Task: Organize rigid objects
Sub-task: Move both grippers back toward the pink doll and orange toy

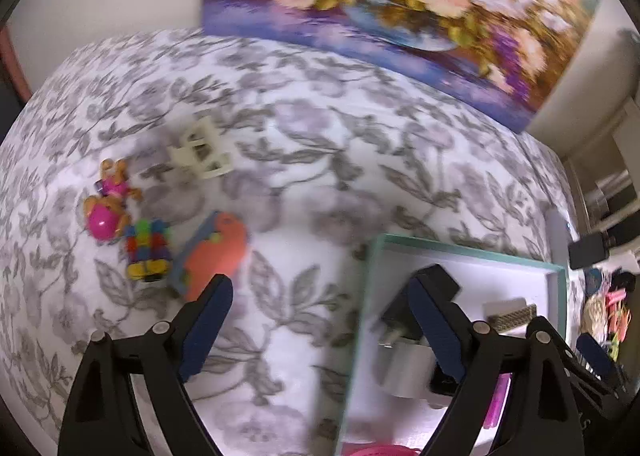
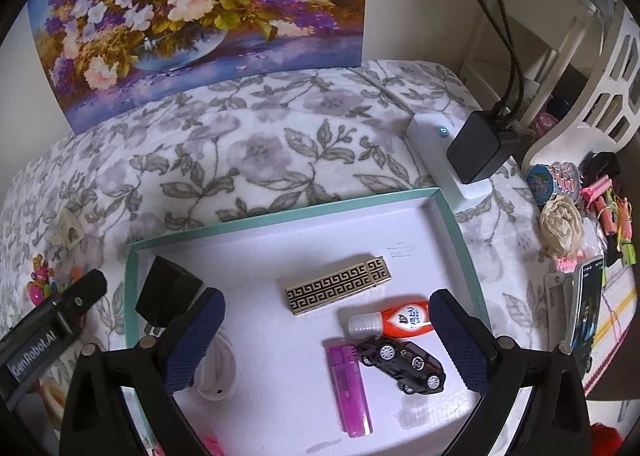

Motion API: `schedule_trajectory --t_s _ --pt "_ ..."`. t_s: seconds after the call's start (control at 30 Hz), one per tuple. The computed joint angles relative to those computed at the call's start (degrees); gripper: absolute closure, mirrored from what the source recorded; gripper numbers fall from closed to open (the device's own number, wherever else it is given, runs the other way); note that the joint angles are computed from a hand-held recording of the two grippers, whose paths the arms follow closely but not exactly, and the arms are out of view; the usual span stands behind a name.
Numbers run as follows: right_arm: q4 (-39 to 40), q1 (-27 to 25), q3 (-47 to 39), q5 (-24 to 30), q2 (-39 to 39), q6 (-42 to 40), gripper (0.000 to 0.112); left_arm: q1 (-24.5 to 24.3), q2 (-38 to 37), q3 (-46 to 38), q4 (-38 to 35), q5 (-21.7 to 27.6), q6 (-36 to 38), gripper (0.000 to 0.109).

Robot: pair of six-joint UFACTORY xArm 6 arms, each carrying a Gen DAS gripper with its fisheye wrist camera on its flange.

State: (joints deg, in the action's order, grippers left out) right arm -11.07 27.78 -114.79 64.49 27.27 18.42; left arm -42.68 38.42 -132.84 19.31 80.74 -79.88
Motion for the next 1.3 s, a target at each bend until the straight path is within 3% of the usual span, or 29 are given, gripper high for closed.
schedule_trajectory --t_s 0.17,0.3,0.53,0.7,0.83,1.07,1.3 --pt "1.7 1.9 -0.6 -0.5 0.5 -1.2 0.009 1.4 -11.8 17.8 1.7 -6.0 -6.3 0.013" --pt "3.2 4.2 -1.5 -1.0 1.2 -2.8 0.009 1.9 -20.4 28.4 5.5 -7.3 -13.1 0.013" --pt "3.6 8.6 -2.4 -1.9 1.9 -5.1 0.009 1.4 -30.4 38.3 11.1 -4.8 -22.1 0.013" --pt "3.8 11.4 -2.9 -2.4 2.6 -7.2 0.009 0.4 -34.3 41.2 13.4 -0.1 -24.3 0.013" --pt "4.7 13.2 -4.0 -2.7 3.5 -8.5 0.009 0.6 -37.7 45.3 13.2 0.2 -25.8 0.013" --pt "7.2 15.0 -6.7 -3.2 6.4 -9.8 0.009 2.4 -41.5 52.3 11.2 -2.1 -29.1 0.013" --pt "11.5 15.6 -10.5 -3.0 10.9 -10.9 0.009 5.9 -41.8 58.1 6.1 -10.3 -28.5 0.012"
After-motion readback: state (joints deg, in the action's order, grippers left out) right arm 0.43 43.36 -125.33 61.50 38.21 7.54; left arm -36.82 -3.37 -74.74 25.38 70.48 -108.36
